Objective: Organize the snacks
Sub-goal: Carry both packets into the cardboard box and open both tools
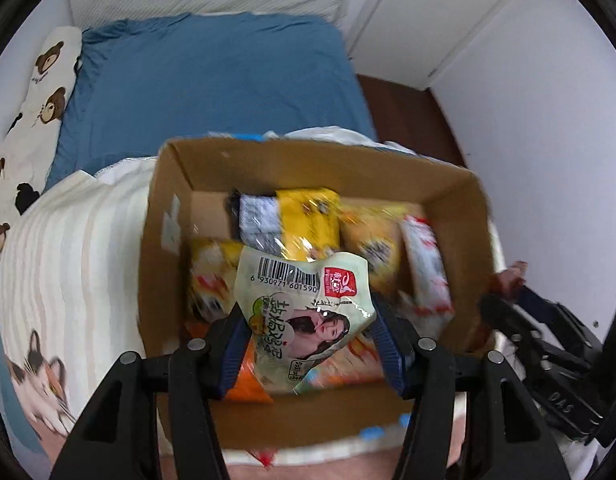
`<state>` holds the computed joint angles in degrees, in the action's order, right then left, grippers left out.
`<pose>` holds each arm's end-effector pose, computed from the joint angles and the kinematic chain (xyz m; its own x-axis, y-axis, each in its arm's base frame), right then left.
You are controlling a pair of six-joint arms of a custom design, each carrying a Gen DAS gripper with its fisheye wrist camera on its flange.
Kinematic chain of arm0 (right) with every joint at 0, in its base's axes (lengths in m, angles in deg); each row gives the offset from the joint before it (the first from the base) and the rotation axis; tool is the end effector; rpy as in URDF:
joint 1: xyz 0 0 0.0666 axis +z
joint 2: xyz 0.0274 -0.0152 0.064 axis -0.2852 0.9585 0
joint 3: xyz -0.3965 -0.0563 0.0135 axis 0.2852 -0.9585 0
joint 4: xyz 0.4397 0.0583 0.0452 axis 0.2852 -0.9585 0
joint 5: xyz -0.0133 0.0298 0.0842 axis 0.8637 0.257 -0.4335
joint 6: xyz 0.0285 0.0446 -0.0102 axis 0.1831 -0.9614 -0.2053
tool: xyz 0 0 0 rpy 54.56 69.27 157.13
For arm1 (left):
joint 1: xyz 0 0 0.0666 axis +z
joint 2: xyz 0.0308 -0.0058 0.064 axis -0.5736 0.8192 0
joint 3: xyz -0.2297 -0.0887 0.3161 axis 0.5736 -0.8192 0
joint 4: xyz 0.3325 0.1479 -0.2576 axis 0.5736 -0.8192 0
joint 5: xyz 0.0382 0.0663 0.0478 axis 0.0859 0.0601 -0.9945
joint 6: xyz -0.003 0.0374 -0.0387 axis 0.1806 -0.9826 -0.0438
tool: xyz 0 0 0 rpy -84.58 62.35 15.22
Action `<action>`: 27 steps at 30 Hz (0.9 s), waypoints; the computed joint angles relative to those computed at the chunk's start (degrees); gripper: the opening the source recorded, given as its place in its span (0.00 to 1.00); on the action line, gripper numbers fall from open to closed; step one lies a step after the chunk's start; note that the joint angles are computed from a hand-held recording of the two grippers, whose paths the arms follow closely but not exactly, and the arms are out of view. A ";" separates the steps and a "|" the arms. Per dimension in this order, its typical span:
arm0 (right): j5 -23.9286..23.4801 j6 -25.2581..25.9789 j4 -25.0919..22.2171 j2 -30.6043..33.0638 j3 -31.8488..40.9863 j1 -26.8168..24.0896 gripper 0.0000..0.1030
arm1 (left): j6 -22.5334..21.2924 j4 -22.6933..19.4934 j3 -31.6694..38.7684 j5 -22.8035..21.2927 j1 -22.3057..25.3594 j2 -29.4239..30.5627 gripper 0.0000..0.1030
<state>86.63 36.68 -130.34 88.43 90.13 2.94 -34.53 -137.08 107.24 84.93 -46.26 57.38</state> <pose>0.4812 0.1636 0.4867 -0.7903 0.4484 -0.4176 0.4057 0.8937 0.1918 0.5887 -0.1299 0.5031 -0.8959 0.3855 -0.2210 0.4378 0.8506 -0.2913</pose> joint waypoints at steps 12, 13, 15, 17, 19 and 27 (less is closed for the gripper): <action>-3.55 3.87 -2.50 12.74 8.43 -6.72 0.94 | 1.53 -0.17 10.49 -12.24 -1.82 12.17 0.79; -3.11 3.74 -2.93 13.27 8.80 -6.82 0.94 | 1.51 0.41 10.16 -12.77 -1.95 11.94 0.87; -3.35 3.71 -2.52 13.65 8.66 -7.23 0.94 | 1.64 1.72 9.66 -11.42 -1.81 11.62 0.91; -3.66 3.85 -2.66 13.68 8.34 -7.36 0.94 | 1.37 2.20 9.24 -10.30 -1.71 11.33 0.91; -4.10 4.15 -2.80 13.64 8.00 -7.24 0.94 | 1.01 3.40 8.04 -10.25 -1.68 10.59 0.91; -2.25 3.02 -2.93 10.78 5.45 -4.77 0.94 | -0.20 8.08 0.21 -10.93 -1.67 4.73 0.91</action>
<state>84.39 39.70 -133.27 99.21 95.58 -1.83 -34.74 -129.00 107.44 74.00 -47.92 62.10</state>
